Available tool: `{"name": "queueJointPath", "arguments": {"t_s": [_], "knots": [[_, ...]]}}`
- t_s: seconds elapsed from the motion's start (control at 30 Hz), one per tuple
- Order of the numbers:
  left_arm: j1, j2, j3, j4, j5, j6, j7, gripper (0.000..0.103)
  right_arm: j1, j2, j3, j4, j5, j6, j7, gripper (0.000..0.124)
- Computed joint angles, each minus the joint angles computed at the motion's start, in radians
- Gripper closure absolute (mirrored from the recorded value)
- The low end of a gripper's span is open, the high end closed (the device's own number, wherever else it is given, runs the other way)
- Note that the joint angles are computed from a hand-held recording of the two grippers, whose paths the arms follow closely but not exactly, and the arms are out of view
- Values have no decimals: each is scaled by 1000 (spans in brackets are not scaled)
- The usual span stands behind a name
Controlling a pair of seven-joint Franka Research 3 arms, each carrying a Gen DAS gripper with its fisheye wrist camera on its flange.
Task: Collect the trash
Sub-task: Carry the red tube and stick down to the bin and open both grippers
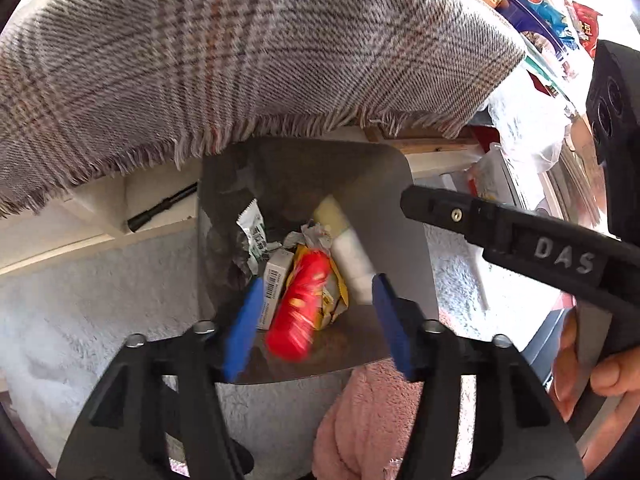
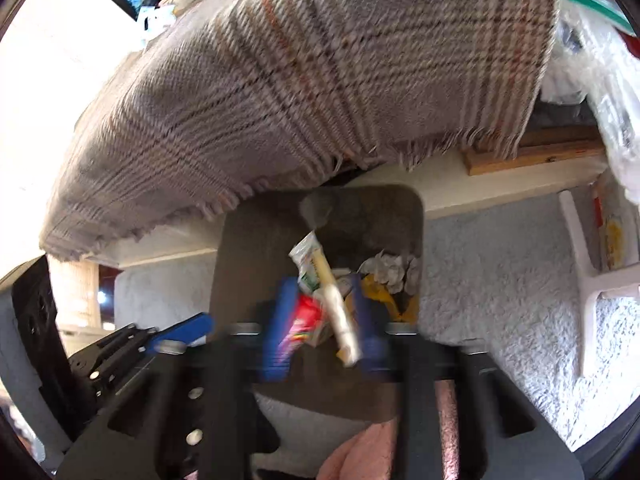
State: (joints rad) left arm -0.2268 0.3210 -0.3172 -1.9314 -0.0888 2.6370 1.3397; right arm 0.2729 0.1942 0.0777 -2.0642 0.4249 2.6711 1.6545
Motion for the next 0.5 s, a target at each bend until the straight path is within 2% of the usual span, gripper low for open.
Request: {"name": "queueJointPath", "arguments": {"t_s": [0.03, 0.1, 0.13, 0.17, 0.23, 0.27, 0.37, 0.5], "knots": [[-5, -11, 7, -7, 15, 6, -9, 34, 2, -6, -5, -5, -11, 7, 9, 59], [-13, -36, 24, -20, 49, 9, -35, 25, 5, -29, -17, -19, -46, 21, 29, 57], [-18, -47, 32, -25, 66, 8, -50, 17, 4, -36, -22, -22, -64, 27, 37, 47], [-17, -60, 36, -31, 76, 12, -58, 15, 9, -48, -34, -26, -109, 32, 67, 38], [-6, -87, 39, -40, 75, 18, -58, 8, 12, -70, -48, -29, -186, 43, 111, 28], [-2, -98, 42, -40, 75, 18, -60, 8, 10, -80, -47, -28, -203, 44, 117, 24], [13, -120, 42, -27, 53, 6, -41, 8, -2, -94, -40, 4, -218, 27, 94, 24], [25, -138, 61, 12, 57, -22, -41, 8, -21, -97, -26, 70, -150, 1, 11, 24]]}}
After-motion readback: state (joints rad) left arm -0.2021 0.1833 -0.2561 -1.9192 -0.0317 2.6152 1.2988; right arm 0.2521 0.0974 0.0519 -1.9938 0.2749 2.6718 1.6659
